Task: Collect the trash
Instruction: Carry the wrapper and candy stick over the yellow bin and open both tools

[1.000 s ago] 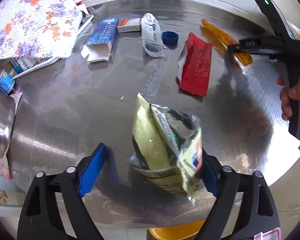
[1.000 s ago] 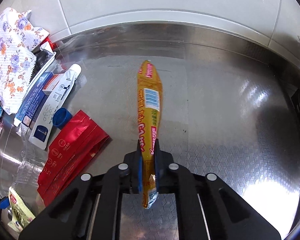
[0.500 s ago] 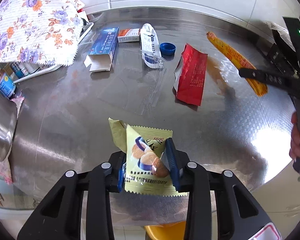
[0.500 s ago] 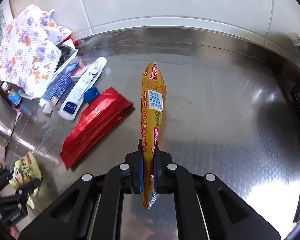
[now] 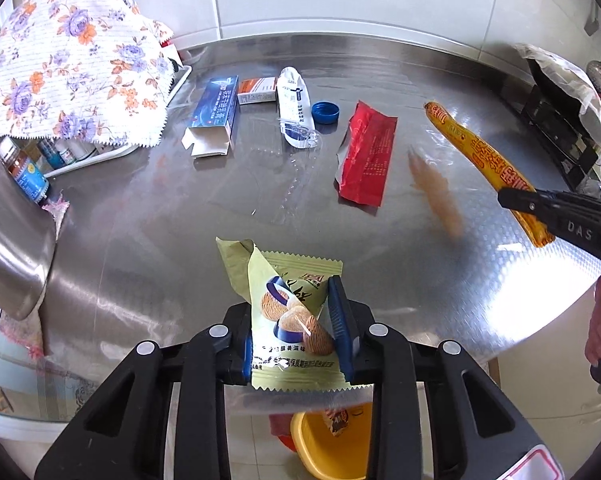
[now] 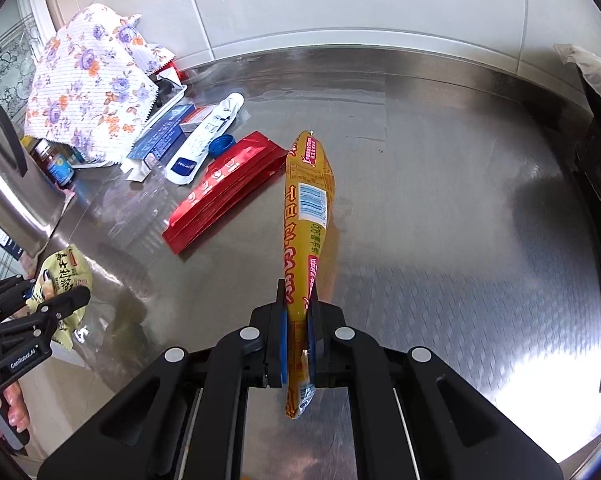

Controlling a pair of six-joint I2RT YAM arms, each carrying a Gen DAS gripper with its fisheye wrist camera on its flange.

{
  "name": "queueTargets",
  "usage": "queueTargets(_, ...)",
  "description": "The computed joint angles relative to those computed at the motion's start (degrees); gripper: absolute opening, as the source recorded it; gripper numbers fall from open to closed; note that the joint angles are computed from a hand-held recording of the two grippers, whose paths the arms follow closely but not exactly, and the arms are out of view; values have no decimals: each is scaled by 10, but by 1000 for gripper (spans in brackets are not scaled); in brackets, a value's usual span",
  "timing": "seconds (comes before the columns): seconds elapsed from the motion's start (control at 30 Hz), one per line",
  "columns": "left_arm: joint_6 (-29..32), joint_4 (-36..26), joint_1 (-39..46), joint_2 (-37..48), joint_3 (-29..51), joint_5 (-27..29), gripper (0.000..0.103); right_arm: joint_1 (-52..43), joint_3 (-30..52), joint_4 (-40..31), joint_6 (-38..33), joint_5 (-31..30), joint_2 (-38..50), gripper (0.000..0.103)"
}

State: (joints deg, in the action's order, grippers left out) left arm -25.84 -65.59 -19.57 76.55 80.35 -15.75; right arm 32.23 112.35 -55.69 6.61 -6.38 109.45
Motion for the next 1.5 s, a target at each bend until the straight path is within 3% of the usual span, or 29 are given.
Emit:
queueTargets(0.37,23,-42,-52,-73,-9,-2,30,43,-185,41,61,30,-174,8)
queueTargets(0.6,-22,-95,-143,-164,-52,-20,30,133,-295,20,134,104,-299,8)
queueTargets(0.77,-122,-156,-276,-221,-91,-58,30,198,-374,1,193,147,-383,8)
queueTargets(1.03,-379,-231,-534,-258,-163,-101,30,321,-474,-46,313,205,-470,8)
queueTargets(1.17,-459,-231,-605,-261,-197,-97,30,369,-505,-62,359,210,-486,8)
queueTargets(1.27,-480,-207,-620,-264,-227,-82,30,390,-528,-63,376,200,-490,8)
queueTargets(1.5,-435,-104,-562,-269,-321,-28,30,363,-606,-10,338,130,-486,8)
